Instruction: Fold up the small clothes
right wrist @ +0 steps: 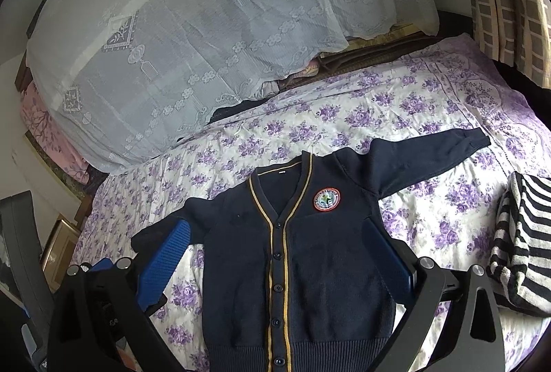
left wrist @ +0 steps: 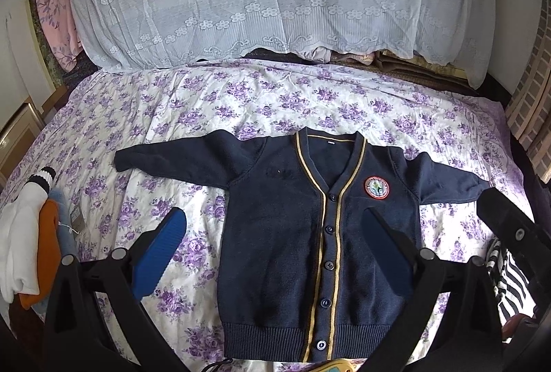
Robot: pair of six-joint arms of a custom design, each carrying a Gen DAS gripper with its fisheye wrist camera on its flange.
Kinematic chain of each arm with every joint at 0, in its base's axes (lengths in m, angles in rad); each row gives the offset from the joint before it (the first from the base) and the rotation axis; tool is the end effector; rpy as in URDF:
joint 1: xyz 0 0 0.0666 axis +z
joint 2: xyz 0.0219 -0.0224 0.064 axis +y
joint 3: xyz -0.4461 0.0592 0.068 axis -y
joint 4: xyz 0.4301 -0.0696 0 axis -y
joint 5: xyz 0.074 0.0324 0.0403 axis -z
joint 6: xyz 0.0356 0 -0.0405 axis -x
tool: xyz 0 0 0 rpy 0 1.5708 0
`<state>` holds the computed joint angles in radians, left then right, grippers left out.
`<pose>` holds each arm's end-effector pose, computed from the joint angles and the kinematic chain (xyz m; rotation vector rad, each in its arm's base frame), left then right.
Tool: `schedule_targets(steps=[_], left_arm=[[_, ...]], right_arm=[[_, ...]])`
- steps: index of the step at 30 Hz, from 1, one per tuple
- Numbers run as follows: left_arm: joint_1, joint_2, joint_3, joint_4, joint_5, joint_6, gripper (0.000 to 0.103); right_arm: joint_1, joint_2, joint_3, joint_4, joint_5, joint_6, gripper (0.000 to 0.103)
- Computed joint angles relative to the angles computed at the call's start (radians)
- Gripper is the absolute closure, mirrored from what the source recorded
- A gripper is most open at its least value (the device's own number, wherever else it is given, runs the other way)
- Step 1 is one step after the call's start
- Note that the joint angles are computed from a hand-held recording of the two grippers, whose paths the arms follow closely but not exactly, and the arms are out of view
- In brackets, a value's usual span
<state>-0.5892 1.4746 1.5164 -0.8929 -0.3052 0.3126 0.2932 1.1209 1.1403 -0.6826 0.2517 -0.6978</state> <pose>0.4609 -0.2957 0.5178 0.1907 2.3638 -0.0604 0.3899 0.1080 0.5033 0.5799 2.1457 0.2676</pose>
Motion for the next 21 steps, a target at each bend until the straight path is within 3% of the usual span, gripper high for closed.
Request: schedule_targets(steps=[21], left_arm=[[0.008, 0.002, -0.002, -0.007, 0.007, -0.001, 0.004]], right_arm=[[0.012, 0.004, -0.003, -0.007, 0.009, -0.010, 0.003]])
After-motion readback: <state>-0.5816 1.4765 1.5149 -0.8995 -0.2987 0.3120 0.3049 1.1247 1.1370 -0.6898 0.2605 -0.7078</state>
